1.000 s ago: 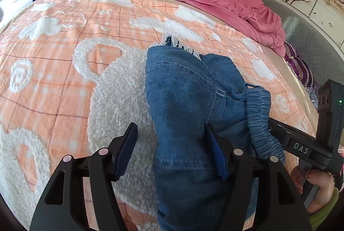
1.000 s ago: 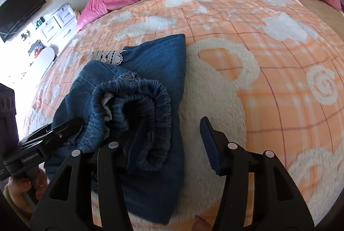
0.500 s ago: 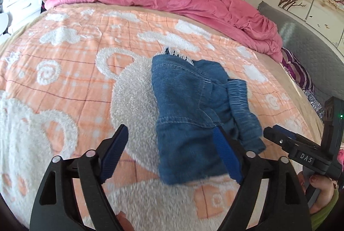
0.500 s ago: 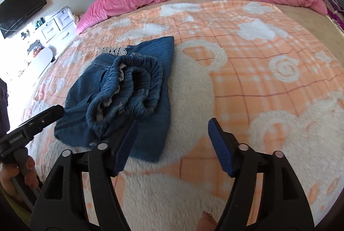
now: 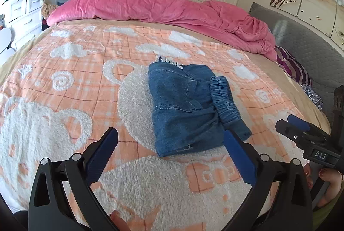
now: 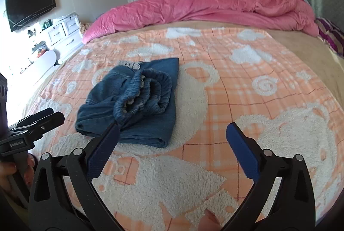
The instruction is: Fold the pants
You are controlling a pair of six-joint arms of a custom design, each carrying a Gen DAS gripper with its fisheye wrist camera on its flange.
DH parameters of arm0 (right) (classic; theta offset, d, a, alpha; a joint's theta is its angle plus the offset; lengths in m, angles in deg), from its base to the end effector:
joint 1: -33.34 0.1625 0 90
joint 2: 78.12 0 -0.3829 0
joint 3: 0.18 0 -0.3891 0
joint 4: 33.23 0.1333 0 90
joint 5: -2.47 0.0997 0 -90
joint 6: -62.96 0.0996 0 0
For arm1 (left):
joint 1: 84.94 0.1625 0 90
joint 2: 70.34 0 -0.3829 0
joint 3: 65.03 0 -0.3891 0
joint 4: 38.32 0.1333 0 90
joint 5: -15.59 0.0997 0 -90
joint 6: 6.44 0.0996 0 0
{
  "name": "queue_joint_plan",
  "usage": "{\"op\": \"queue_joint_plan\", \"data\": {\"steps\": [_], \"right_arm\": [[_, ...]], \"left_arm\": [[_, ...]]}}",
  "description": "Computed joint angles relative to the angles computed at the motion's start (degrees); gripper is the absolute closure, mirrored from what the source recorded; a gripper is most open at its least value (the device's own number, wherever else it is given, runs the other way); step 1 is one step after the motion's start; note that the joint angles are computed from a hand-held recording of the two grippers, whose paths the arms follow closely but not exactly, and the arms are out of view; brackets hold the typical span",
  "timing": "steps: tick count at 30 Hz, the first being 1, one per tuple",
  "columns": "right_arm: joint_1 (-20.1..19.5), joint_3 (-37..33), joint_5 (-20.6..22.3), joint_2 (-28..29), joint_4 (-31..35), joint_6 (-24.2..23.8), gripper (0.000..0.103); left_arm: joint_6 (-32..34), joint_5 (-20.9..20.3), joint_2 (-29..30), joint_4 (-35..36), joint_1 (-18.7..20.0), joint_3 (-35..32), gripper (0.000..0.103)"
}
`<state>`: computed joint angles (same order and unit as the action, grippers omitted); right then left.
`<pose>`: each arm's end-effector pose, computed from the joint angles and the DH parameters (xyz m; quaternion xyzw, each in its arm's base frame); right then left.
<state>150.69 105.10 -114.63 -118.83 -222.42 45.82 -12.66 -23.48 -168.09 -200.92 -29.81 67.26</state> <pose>0.3490 -0.4834 0.0445 0.2868 -0.8854 0.3080 0.1971 -0.0479 -0.4372 0.3333 0.0753 0.8617 -0.4183 0.2773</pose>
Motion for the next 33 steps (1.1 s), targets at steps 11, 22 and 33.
{"op": "queue_joint_plan", "data": {"steps": [11, 22, 33], "right_arm": [[2.4, 5.0, -0.1, -2.0, -6.6, -2.3, 0.009], [3.2, 9.5, -0.2, -3.3, -11.4, -1.5, 0.009], [3.6, 12.4, -0.9, -3.6, -14.8, -1.2, 0.009]], "left_arm": [[-4.2, 5.4, -6.1, 3.2, -5.7, 5.1, 0.005], [-11.3, 8.7, -13.4, 12.5, -10.4, 10.0, 0.005], [-16.3, 10.1, -17.9, 18.1, -12.6, 13.5, 0.005]]}}
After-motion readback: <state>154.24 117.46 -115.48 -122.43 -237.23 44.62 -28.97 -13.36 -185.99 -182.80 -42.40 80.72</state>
